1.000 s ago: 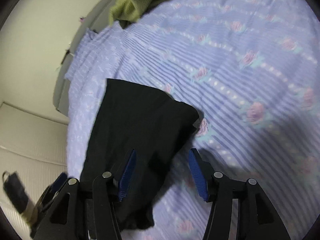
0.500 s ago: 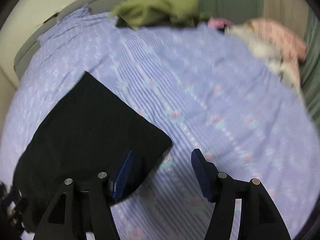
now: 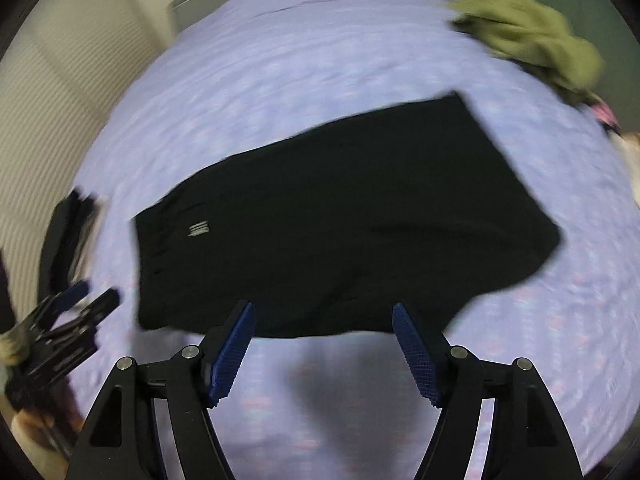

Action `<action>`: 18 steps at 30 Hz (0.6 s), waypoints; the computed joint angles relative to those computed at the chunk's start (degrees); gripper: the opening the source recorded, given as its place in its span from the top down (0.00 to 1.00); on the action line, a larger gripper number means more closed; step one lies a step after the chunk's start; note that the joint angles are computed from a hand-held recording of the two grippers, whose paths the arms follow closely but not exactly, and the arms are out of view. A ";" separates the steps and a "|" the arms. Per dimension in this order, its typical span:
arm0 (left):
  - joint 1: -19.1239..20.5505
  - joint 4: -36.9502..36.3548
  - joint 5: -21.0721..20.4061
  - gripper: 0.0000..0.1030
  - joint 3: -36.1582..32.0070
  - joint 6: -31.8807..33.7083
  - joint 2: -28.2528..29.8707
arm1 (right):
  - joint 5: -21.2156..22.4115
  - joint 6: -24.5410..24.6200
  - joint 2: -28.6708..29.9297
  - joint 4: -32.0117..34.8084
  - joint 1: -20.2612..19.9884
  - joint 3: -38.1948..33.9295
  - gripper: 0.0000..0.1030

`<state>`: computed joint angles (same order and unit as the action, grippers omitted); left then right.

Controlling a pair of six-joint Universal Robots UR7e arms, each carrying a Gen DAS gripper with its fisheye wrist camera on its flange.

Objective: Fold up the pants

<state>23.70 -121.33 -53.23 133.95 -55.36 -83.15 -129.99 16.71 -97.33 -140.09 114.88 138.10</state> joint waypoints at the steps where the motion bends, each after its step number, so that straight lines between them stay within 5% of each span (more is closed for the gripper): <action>1: 1.78 -3.74 -1.18 0.25 1.44 1.55 -1.36 | 0.37 0.55 3.41 -0.24 1.70 -1.14 0.30; 6: 12.63 -22.75 -9.77 0.25 5.87 7.99 -2.39 | 2.12 0.10 13.71 -3.16 3.76 -5.09 0.30; 14: 25.35 -38.51 -21.42 0.28 4.80 13.54 5.40 | 4.53 3.61 20.72 -2.20 3.19 -9.34 0.30; 18: 28.38 -41.54 -23.41 0.30 4.13 14.61 8.53 | 4.07 5.43 21.93 -1.93 2.74 -9.93 0.30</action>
<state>52.07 -162.87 -76.64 138.08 -40.75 -74.62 -125.92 22.14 -75.40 -142.02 117.62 128.17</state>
